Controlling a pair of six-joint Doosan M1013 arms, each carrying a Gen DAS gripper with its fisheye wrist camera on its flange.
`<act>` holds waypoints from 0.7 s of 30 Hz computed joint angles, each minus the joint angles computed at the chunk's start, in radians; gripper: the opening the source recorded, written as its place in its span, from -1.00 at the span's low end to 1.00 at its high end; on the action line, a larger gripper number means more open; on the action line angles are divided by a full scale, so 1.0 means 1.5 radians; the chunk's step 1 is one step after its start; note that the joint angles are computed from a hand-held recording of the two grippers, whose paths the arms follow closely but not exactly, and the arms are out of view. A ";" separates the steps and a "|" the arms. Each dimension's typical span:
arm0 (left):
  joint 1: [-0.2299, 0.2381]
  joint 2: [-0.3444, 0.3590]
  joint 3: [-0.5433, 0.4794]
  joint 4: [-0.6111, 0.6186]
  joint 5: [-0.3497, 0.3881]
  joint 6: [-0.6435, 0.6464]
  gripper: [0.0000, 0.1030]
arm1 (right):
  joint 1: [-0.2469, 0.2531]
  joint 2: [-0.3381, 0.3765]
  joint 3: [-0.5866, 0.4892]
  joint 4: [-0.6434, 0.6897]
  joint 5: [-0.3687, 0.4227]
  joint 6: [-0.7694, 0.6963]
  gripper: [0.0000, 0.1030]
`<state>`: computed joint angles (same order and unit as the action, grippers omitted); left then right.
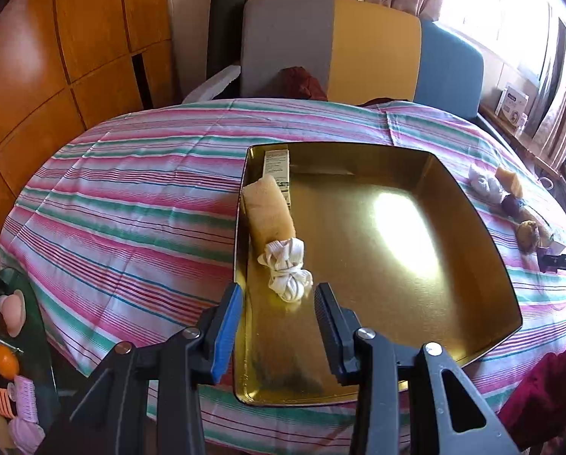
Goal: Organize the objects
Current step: 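Carry the purple snack packet into the gold tray and open the right tool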
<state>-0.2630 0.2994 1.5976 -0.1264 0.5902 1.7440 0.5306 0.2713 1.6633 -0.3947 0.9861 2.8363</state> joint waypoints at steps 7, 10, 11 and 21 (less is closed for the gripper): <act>-0.001 -0.010 0.015 -0.026 -0.012 0.023 -0.23 | 0.039 -0.015 -0.021 -0.065 -0.038 0.041 -0.23; 0.001 -0.010 0.017 -0.028 -0.009 0.018 -0.23 | 0.055 -0.002 -0.064 -0.070 -0.091 -0.010 -0.22; 0.002 -0.010 0.018 -0.028 -0.010 0.018 -0.23 | 0.060 0.007 -0.081 -0.067 -0.102 -0.033 -0.22; 0.043 -0.006 0.013 -0.046 0.011 -0.015 -0.23 | 0.100 0.180 -0.329 0.165 -0.136 -0.409 -0.21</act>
<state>-0.1987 0.2907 1.6164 -0.1958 0.6073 1.7216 0.6806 0.5415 1.1701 -0.1477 0.7821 2.2221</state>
